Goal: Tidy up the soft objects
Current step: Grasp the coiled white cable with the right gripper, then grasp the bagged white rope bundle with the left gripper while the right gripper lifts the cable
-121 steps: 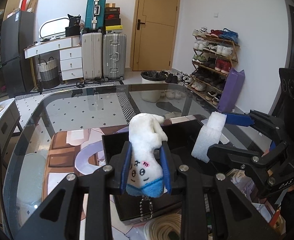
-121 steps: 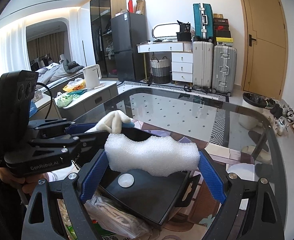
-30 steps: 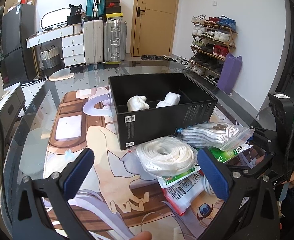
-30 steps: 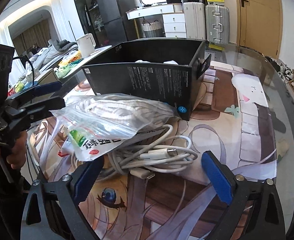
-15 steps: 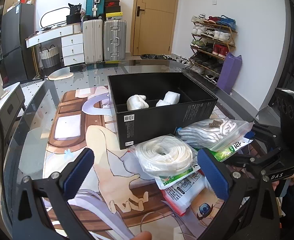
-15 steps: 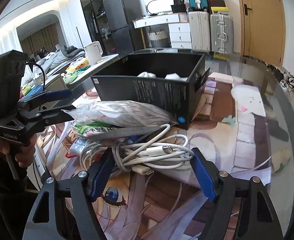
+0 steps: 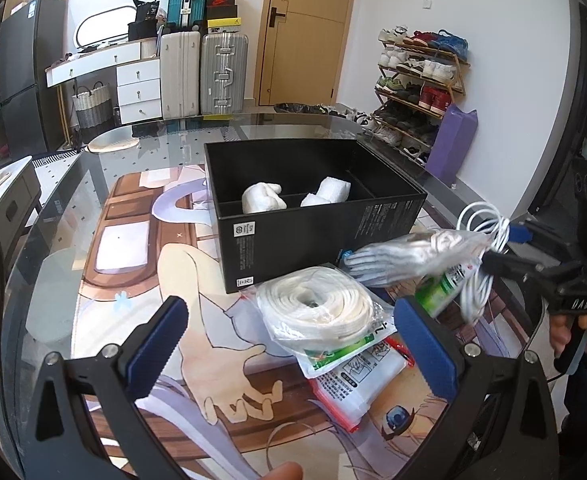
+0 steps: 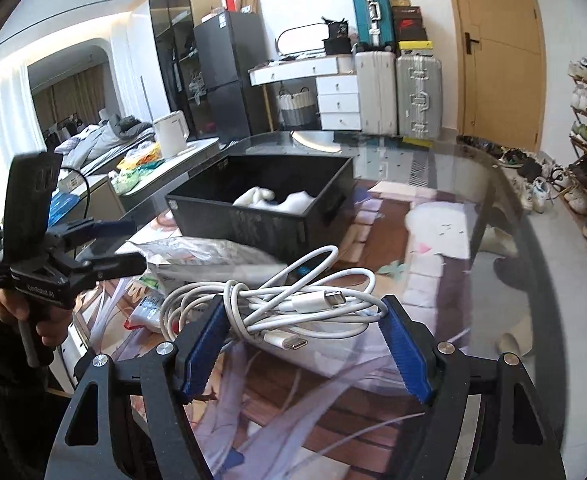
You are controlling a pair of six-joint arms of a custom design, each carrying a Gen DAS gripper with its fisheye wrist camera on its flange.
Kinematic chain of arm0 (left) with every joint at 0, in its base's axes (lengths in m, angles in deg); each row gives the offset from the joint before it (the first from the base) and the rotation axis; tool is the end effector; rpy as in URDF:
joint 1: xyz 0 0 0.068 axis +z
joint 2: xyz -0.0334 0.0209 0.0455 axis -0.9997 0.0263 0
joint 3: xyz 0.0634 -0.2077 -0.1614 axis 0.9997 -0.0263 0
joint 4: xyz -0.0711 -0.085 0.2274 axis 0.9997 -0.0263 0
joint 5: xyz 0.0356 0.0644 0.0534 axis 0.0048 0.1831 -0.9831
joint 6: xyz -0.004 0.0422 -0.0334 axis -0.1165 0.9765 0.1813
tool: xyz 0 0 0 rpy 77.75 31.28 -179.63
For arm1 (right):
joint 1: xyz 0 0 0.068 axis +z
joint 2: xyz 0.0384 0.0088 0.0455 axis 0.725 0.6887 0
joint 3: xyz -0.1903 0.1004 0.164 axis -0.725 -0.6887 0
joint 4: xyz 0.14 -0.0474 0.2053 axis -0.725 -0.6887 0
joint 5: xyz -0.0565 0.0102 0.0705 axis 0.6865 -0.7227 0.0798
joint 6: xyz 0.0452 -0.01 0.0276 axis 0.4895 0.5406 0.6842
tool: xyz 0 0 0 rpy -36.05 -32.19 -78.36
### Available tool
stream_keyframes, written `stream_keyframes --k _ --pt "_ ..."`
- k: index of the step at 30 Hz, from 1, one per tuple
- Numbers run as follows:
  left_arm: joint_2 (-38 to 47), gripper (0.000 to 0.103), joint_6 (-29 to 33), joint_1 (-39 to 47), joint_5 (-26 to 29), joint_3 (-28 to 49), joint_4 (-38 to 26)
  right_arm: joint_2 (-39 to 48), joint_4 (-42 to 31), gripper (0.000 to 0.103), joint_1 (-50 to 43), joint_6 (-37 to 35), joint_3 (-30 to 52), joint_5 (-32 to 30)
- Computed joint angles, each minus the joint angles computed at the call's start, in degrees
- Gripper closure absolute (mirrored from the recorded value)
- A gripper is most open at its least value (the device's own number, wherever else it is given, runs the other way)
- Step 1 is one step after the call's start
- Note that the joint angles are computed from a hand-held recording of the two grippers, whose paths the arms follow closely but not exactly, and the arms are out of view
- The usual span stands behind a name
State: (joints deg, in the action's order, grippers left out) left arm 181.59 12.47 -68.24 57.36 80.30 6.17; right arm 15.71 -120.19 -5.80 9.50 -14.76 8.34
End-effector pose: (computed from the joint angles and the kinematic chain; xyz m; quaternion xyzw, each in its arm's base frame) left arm 0.4592 0.1408 0.2129 0.4149 0.8082 -0.2567 0.3298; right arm 0.1043 -0.0988 0.3527 0.0716 0.9058 0.0510 0.4145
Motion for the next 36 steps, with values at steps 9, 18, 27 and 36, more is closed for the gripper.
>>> stream_keyframes --k 9,18,27,36 --pt "0.35 0.0 -0.89 -0.58 -0.49 0.16 -0.65 0.77 -4.46 0.026 -8.11 -4.67 4.67 -5.65" --pt "-3.12 0.0 -5.36 -2.67 -4.39 -8.11 7.37 -0.56 -3.62 0.026 -5.67 -2.19 4.34 -5.59" --pt "2.59 0.04 -1.04 -2.13 -3.08 2.59 -4.13 -1.21 -3.56 0.026 -5.29 -2.12 4.08 -6.27" --pt "3.54 0.062 1.33 -0.5 -1.72 5.99 -6.96 -2.22 -2.72 0.026 -4.28 -0.66 4.13 -6.28"
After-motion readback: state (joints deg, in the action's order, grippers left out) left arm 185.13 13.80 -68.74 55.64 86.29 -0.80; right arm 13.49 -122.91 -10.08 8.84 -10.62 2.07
